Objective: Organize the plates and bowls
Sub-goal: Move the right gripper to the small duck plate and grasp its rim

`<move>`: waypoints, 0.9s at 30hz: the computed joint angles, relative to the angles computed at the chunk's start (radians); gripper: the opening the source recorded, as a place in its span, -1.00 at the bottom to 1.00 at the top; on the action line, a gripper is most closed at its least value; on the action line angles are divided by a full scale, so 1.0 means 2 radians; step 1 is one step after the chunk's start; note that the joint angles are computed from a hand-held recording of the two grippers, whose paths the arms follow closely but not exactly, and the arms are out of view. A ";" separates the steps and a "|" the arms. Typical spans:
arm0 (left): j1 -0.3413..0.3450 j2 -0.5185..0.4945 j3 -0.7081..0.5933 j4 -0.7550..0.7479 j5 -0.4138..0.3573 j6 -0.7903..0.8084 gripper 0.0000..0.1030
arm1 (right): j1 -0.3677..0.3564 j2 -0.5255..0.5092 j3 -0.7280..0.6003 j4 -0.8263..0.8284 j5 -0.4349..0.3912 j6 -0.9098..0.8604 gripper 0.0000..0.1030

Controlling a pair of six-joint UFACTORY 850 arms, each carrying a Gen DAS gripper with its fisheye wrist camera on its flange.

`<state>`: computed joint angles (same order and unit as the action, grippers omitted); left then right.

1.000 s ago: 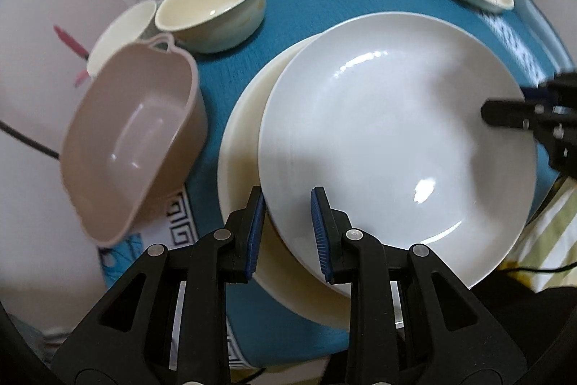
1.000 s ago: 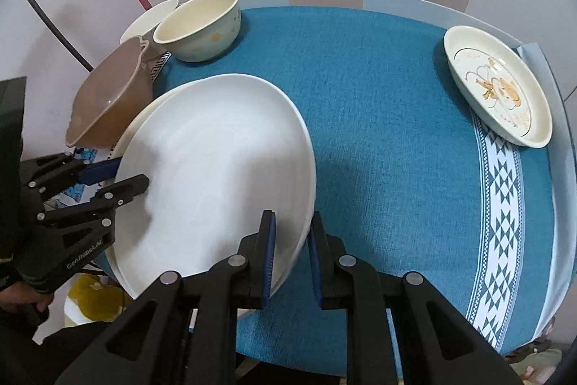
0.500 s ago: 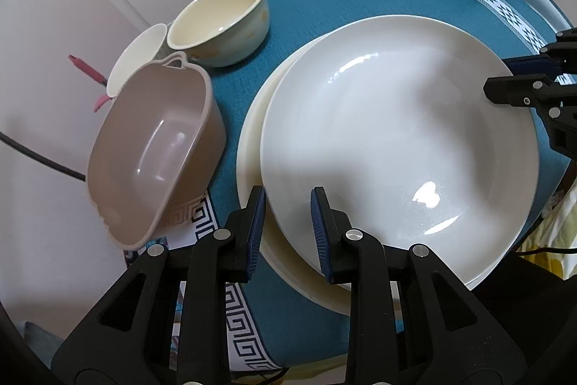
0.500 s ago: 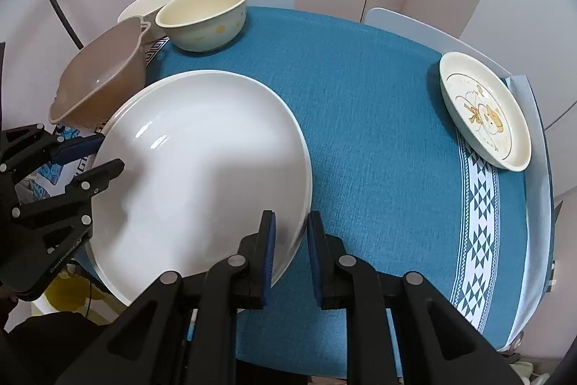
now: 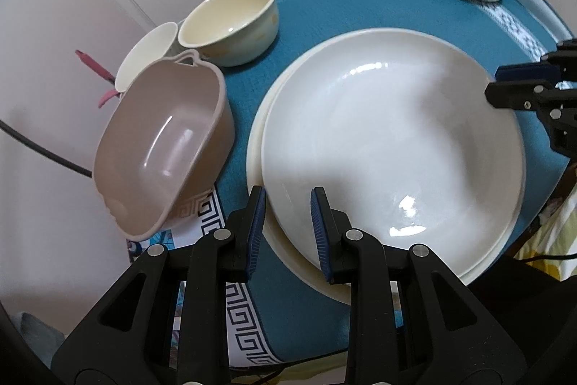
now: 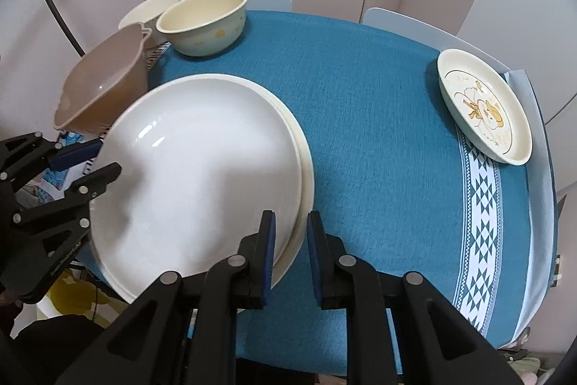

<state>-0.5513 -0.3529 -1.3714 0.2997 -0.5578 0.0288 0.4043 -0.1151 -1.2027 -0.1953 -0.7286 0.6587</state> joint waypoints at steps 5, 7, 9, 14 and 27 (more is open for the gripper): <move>-0.001 0.026 0.003 0.012 0.026 -0.017 -0.55 | -0.003 0.018 0.001 0.000 0.020 0.006 -0.68; -0.001 0.033 -0.004 -0.002 0.030 -0.011 -0.55 | -0.005 0.029 -0.001 -0.005 0.025 0.015 -0.68; -0.001 0.039 -0.015 -0.019 0.032 -0.004 -0.54 | -0.010 0.043 -0.001 -0.002 0.034 0.016 -0.68; -0.005 0.042 -0.050 -0.085 0.049 0.052 0.77 | -0.026 0.077 0.004 -0.003 0.045 0.034 -0.18; -0.009 -0.080 -0.258 -0.381 -0.050 0.356 0.99 | -0.035 0.186 0.048 -0.185 -0.024 0.275 0.94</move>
<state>-0.5685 -0.5136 -1.8866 -0.4630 -0.6579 0.7408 0.3347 0.2569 -1.1074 -0.5650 -0.7774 1.2097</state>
